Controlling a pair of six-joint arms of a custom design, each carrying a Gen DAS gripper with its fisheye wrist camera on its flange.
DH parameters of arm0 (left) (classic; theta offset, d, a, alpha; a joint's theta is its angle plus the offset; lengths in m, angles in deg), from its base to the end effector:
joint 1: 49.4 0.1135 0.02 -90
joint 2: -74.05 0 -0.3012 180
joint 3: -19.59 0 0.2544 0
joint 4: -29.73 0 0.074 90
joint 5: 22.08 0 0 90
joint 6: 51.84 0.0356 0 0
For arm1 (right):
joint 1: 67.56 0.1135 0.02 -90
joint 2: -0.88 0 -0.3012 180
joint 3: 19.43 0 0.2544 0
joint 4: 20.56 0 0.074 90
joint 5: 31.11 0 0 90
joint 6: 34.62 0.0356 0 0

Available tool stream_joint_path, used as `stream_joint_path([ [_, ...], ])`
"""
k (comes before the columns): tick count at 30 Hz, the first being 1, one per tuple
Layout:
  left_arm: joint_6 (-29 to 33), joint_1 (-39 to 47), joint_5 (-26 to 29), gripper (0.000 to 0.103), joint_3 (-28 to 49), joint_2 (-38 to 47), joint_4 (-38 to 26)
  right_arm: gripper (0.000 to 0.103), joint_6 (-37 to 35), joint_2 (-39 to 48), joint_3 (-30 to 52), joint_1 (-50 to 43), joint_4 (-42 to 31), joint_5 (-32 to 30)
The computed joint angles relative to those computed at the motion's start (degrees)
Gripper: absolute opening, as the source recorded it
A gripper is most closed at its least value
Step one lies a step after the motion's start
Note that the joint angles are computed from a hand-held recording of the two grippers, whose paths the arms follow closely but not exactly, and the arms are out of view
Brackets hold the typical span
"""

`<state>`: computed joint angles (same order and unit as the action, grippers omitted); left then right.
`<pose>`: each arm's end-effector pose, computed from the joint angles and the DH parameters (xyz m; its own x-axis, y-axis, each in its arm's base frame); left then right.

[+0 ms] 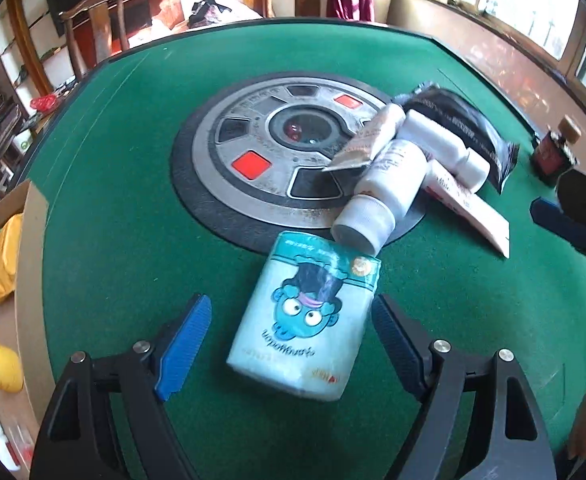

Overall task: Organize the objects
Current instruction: 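Grasp the blue-green tissue pack with the left gripper while the right gripper grasps the white tube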

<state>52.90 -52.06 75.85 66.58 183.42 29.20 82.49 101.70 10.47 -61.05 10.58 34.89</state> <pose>0.2871 -0.0183 0.0750 -0.8324 0.2909 -0.4717 0.3314 0.9435 -0.0029 0.2384 0.0418 0.1008 -0.7546 0.3329 -0.5655 -0.0789 0.8094 0.5819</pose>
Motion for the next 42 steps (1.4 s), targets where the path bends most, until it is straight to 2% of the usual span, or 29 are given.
stream_joint_path([
  [2, 0.76, -0.50, -1.09, 0.071, -0.96, 0.61, 2.76, 0.080, -0.05, 0.24, 0.19, 0.04, -0.17, 0.70],
  [3, 0.64, 0.20, 0.67, 0.057, -1.23, 0.61, 3.18, 0.079, -0.18, 0.27, 0.36, 0.07, -0.64, 1.00],
  [4, 0.32, 0.50, 0.62, 0.050, -1.73, 0.37, 4.00, 0.079, -0.56, 0.32, 0.64, 0.02, -1.34, 1.03],
  [6, 0.28, 1.51, 0.41, 0.048, -3.10, 0.24, 5.97, 0.079, -1.15, 0.77, 1.15, 0.07, -2.20, 1.67],
  [9, 0.85, 4.02, 0.50, 0.048, -6.34, 0.27, 11.50, 0.079, -4.33, 1.85, 3.95, 1.24, -6.43, 6.09],
  [12, 1.35, 6.11, 2.13, 0.049, -7.49, 0.96, 14.34, 0.079, -8.17, 4.08, 7.82, 3.01, -10.92, 12.39],
  [13, 1.22, 6.62, 2.86, 0.050, -7.71, 1.34, 15.38, 0.079, -8.59, 4.96, 8.65, 3.18, -11.62, 13.37],
  [15, 1.08, 6.53, 2.68, 0.052, -8.91, 2.18, 19.12, 0.080, -9.29, 7.09, 9.88, 2.99, -12.38, 10.67],
  [16, 0.98, 6.84, 3.09, 0.052, -9.21, 2.46, 20.03, 0.080, -9.83, 6.79, 9.19, 4.20, -11.33, 12.25],
  [19, 0.76, 7.67, 4.86, 0.052, -8.14, 2.48, 18.58, 0.076, -13.24, 5.82, 8.31, 6.42, -11.24, 8.83],
  [20, 0.84, 8.03, 5.50, 0.052, -8.00, 2.45, 18.26, 0.065, -13.70, 5.33, 8.17, 7.63, -11.64, 9.22],
  [21, 0.92, 8.08, 5.64, 0.052, -8.05, 2.29, 18.14, 0.056, -13.72, 4.79, 8.33, 9.25, -12.50, 12.88],
  [23, 1.09, 7.72, 5.29, 0.052, -7.92, 2.35, 18.11, 0.047, -14.24, 4.45, 9.53, 11.95, -14.71, 20.73],
  [24, 0.91, 7.13, 4.63, 0.053, -7.76, 2.42, 18.11, 0.045, -14.73, 4.65, 10.25, 12.23, -15.52, 21.60],
  [30, 0.98, 7.33, 5.56, 0.055, -7.38, 2.42, 17.46, 0.044, -17.70, 6.09, 14.71, 11.58, -20.66, 26.26],
  [34, 1.17, 7.10, 5.37, 0.057, -7.45, 2.29, 17.36, 0.049, -20.95, 9.39, 19.49, 8.67, -24.05, 22.07],
  [36, 1.37, 6.76, 4.96, 0.059, -7.42, 2.32, 17.35, 0.050, -20.85, 10.97, 21.77, 10.09, -24.89, 23.99],
  [37, 1.59, 6.71, 4.78, 0.059, -7.48, 2.28, 17.35, 0.048, -20.88, 11.19, 22.07, 10.82, -24.89, 25.27],
  [38, 1.62, 6.58, 4.58, 0.059, -7.48, 2.24, 17.32, 0.032, -21.11, 11.28, 22.21, 11.88, -25.05, 27.97],
  [41, 1.53, 6.32, 4.24, 0.057, -7.75, 2.13, 17.63, 0.029, -21.03, 10.08, 21.63, 13.69, -26.95, 30.97],
  [42, 1.42, 6.36, 4.12, 0.048, -8.08, 1.92, 18.13, 0.029, -20.77, 9.71, 20.89, 14.83, -26.50, 33.88],
])
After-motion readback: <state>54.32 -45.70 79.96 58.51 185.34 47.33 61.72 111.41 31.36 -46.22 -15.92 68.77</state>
